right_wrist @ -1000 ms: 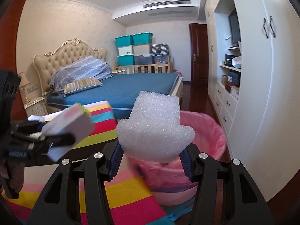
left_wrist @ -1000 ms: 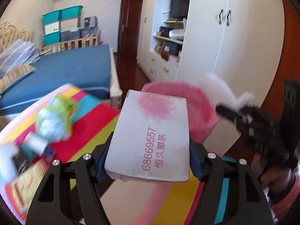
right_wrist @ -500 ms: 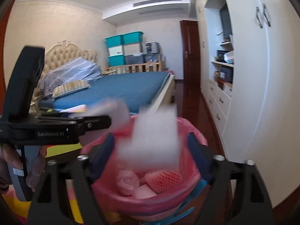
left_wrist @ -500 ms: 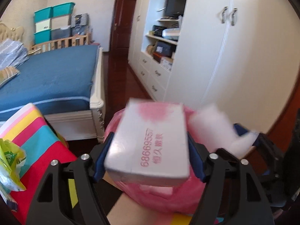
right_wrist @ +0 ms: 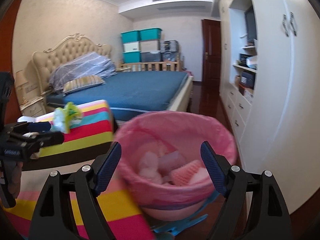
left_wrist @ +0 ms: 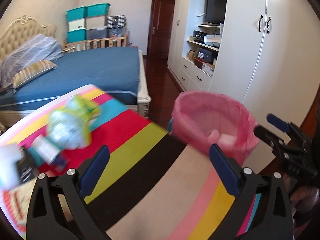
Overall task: Collect trash
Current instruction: 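Open both tools to drop the box and foam block into the wastebasket, then move both tools back over the bedspread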
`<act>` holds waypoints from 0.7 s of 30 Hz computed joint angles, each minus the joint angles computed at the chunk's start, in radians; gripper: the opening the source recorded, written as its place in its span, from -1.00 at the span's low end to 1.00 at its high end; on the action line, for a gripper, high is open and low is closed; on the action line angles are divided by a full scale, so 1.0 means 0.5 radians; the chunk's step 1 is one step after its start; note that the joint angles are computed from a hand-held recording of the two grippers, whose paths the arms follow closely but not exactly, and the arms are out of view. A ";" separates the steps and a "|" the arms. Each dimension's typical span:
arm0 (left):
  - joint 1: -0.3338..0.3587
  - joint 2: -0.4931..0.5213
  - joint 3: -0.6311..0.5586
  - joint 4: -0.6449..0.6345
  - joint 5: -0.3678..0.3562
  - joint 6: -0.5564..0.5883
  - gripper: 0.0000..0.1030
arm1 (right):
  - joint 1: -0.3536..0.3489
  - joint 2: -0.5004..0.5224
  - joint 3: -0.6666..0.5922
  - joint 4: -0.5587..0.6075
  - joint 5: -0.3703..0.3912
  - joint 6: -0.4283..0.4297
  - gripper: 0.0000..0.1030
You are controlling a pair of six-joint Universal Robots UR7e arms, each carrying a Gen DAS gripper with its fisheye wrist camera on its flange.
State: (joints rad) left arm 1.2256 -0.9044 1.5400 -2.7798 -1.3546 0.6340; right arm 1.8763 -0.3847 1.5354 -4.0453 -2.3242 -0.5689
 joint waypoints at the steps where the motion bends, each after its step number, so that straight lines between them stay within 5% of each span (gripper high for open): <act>1: 0.017 -0.050 0.049 -0.019 -0.004 0.009 0.90 | 0.016 0.014 -0.022 0.036 0.010 0.002 0.50; 6: 0.111 -0.317 0.270 -0.105 -0.005 0.014 0.90 | 0.104 0.110 -0.170 0.261 0.104 0.034 0.52; 13: 0.270 -0.584 0.402 -0.272 0.234 -0.017 0.90 | 0.194 0.278 -0.424 0.630 0.230 0.050 0.58; 21: 0.405 -0.585 0.251 -0.373 0.516 -0.154 0.90 | 0.234 0.399 -0.670 1.000 0.332 0.069 0.58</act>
State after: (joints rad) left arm 1.4280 -1.1972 1.6655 -2.9660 -1.0967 0.5569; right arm 1.9932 -0.1851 1.2005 -3.5450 -2.1584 -0.5346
